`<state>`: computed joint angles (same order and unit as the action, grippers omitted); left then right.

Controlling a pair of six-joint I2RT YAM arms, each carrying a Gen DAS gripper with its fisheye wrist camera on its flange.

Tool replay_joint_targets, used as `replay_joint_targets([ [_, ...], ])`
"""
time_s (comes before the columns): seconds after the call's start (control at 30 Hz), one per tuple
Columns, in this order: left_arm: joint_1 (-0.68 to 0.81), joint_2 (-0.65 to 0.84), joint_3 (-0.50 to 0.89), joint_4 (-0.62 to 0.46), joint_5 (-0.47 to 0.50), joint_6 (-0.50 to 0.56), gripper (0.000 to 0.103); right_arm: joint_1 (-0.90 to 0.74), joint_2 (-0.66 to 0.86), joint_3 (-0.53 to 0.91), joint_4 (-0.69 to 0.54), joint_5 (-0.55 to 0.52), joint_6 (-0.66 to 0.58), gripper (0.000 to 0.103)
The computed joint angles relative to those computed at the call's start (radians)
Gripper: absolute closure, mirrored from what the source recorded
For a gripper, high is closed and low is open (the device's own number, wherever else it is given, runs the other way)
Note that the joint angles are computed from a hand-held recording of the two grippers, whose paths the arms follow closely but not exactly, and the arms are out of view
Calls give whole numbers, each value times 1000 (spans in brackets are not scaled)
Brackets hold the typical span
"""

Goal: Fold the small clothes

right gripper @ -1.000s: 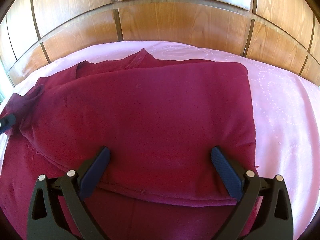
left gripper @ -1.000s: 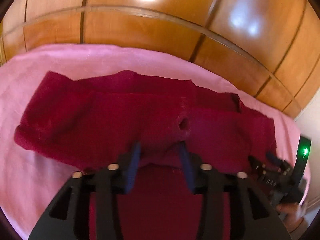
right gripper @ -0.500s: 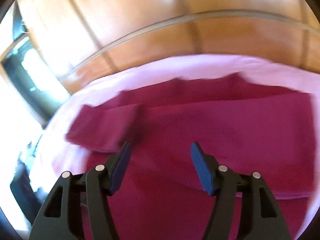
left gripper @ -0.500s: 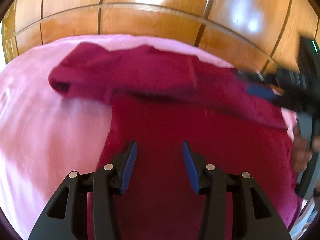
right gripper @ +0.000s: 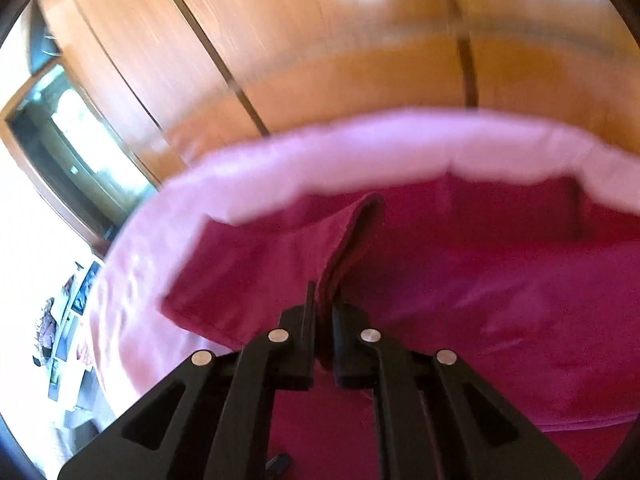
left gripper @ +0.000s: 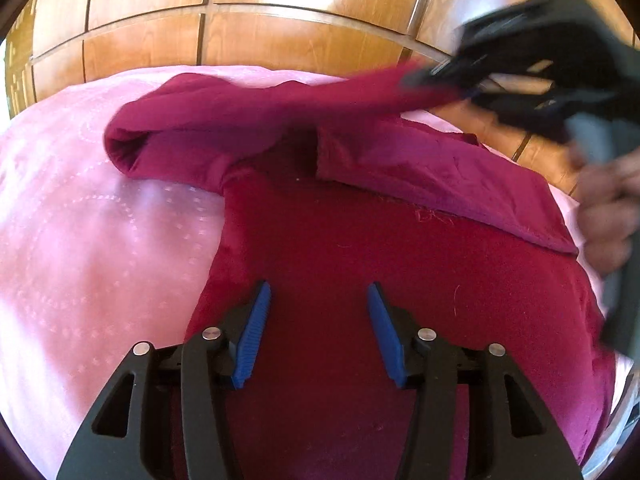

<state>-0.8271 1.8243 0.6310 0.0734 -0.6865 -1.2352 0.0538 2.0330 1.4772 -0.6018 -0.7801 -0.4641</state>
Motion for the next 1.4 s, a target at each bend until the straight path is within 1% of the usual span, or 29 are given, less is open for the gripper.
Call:
replay_joint_targets([
  [0.07,-6,8,17,-26,-6,-2,51,-66,-16,40,-52,-50,-38,98],
  [0.1,-7,8,20,-32,-7,-3,51,-91,-19,51,-57,-58,-48,98],
  [0.17,-8,5,18,-35,-6,-6,51,-144,-17,68,-55,-59,-63,98],
  [0.23,-5,5,24,-44,-4,-3,51,-201,22,116,-68,-48,-65,98],
  [0.4,-1,16,43,-68,-2,1,51,-307,165,244,-86,21,-49,98],
  [0.5,-1,16,57,-94,3,2,51,-341,273,327,-109,86,-34,98],
  [0.6,3,-6,72,-148,31,8,51,-344,329,354,-94,143,-14,98],
  [0.67,6,-48,69,-182,65,13,51,-350,338,325,-50,192,-4,98],
  [0.73,7,-93,54,-190,81,16,51,-374,392,396,-122,147,-26,98],
  [0.77,5,-116,46,-196,79,19,51,-377,407,421,-156,126,-43,96],
  [0.8,3,-137,43,-205,71,23,51,-382,411,433,-176,114,-46,91],
  [0.83,6,-162,42,-222,59,33,51,-389,405,429,-177,99,-47,82],
  [0.87,11,-184,43,-231,49,46,51,-396,399,422,-168,89,-52,61],
  [0.9,15,-194,46,-232,41,56,51,-404,375,391,-139,82,-53,52],
  [0.97,49,-219,64,-242,26,100,51,-411,314,312,-64,88,-50,51],
  [1.0,63,-220,70,-233,28,119,51,-426,310,322,-76,76,-62,51],
  [1.1,134,-206,115,-202,40,215,51,-427,259,275,-51,41,-79,51],
  [1.17,184,-181,149,-160,54,283,51,-411,241,261,-50,33,-93,51],
  [1.27,261,-125,221,-123,94,370,51,-365,238,243,-23,58,-92,51],
  [1.4,369,-32,307,-89,173,436,51,-320,269,256,15,106,-70,49],
])
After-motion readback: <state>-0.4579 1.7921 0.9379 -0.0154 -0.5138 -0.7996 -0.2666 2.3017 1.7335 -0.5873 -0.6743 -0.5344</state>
